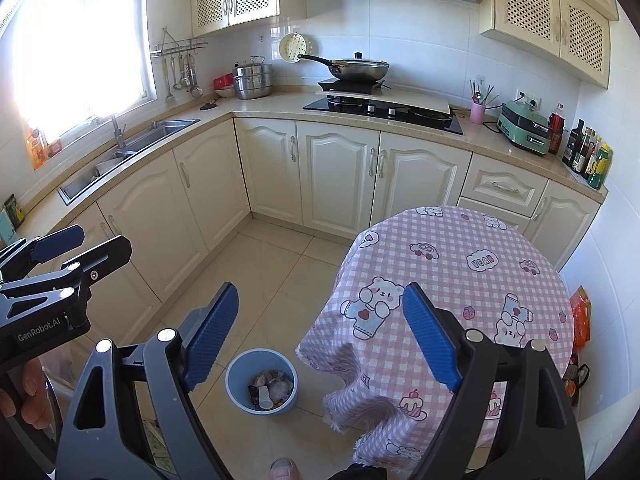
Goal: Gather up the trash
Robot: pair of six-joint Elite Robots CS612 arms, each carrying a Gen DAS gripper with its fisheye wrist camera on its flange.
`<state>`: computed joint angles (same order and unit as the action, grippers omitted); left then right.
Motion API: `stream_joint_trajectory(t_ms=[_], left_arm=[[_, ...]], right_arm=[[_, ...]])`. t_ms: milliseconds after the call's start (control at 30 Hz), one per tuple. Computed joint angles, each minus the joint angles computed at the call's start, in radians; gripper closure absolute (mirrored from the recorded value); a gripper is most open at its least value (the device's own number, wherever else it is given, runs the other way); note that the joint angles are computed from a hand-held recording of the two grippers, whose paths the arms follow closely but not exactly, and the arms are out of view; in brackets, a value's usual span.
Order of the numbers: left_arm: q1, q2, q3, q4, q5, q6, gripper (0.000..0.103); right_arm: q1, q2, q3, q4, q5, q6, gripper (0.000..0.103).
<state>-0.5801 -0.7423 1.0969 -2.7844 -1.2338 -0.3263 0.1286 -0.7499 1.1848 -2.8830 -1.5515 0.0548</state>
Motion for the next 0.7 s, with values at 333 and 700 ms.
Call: stream_joint_trajectory(t_ms=[333, 700], left_arm=[[0.0, 0.0, -0.003, 0.007, -0.002, -0.002, 0.024], [0.004, 0.001, -0.004, 0.015, -0.009, -0.006, 0.024]], right_arm=[[0.0, 0.002, -0.004, 0.008, 0.001, 0.001, 0.022], [-0.001, 0.004, -0.007, 0.012, 0.004, 0.002, 0.022]])
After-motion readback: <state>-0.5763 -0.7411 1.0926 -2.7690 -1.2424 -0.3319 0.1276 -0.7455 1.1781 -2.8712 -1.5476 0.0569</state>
